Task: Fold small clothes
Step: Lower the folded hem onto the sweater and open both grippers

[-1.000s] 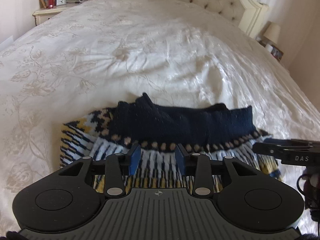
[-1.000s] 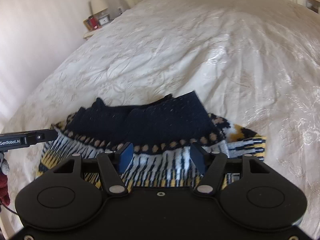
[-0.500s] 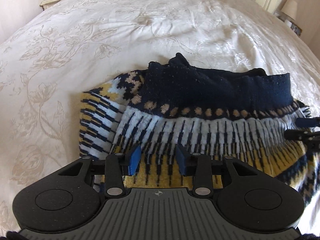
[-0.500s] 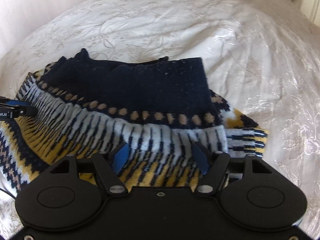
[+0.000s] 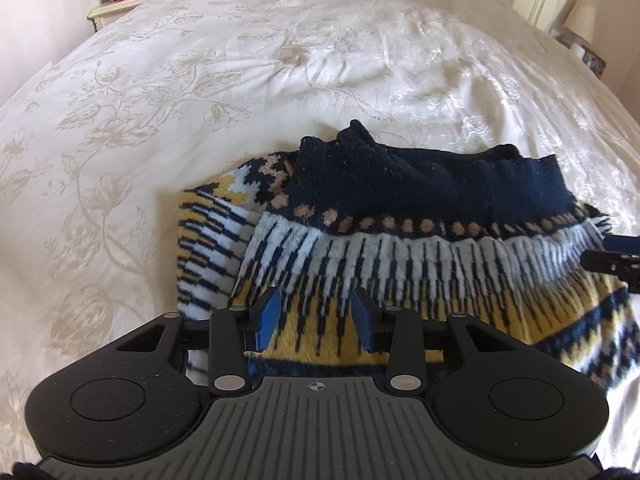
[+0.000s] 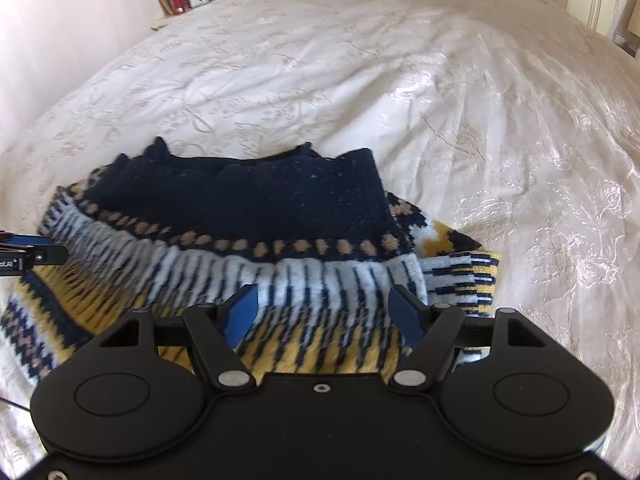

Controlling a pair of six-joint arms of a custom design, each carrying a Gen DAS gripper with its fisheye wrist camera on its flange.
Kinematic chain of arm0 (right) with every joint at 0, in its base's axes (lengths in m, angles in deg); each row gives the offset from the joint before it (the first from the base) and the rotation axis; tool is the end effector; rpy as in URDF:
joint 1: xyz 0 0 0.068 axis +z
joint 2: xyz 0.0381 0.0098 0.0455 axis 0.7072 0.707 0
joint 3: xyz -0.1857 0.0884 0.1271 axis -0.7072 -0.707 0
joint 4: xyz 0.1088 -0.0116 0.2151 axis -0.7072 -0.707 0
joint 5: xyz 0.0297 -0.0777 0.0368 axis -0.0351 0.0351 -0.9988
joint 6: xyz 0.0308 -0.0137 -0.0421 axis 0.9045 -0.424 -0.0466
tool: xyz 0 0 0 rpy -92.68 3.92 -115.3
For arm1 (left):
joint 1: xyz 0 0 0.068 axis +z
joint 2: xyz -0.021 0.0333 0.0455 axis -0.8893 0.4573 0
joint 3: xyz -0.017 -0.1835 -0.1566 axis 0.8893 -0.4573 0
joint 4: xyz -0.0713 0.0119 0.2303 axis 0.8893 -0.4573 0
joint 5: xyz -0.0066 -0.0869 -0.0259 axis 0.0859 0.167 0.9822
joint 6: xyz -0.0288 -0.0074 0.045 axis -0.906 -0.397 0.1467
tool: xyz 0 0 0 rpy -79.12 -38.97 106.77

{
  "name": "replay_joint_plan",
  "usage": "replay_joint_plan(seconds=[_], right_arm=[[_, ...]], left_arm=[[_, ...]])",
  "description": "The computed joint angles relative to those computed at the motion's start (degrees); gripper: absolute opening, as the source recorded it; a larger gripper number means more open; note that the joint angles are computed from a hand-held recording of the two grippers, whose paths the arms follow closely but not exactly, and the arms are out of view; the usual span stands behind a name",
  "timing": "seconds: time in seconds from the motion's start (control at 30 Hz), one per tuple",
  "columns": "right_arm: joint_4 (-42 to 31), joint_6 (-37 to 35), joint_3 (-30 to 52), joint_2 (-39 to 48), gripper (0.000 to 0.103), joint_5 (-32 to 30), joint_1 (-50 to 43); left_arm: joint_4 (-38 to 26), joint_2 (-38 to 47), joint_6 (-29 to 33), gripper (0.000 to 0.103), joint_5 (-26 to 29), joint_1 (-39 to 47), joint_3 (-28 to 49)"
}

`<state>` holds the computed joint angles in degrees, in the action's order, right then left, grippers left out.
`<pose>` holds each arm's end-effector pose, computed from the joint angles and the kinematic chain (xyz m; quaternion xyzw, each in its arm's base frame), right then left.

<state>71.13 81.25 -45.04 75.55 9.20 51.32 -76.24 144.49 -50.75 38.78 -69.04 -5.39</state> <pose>0.3007 0.0397 0.0639 -0.1292 0.9339 0.0895 0.3213 0.2611 -0.0286 0.0602 -0.0061 0.9587 -0.0343 0.2824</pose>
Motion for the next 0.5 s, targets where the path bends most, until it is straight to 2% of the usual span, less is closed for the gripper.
replay_joint_plan(seconds=[0.17, 0.37, 0.5], right_arm=[[-0.5, -2.9, -7.1, -6.2, 0.076, -0.3, 1.9], [-1.2, -4.8, -13.3, -6.5, 0.076, 4.3, 1.0], [-0.2, -5.0, -16.4, -7.7, 0.077, 5.0, -1.3]], left_arm=[[-0.1, -4.5, -1.3, 0.038, 0.1, -1.1, -6.1], [1.1, -6.2, -0.7, 0.038, -1.6, -0.3, -12.0], [1.5, -6.2, 1.6, 0.038, -1.3, 1.2, -13.3]])
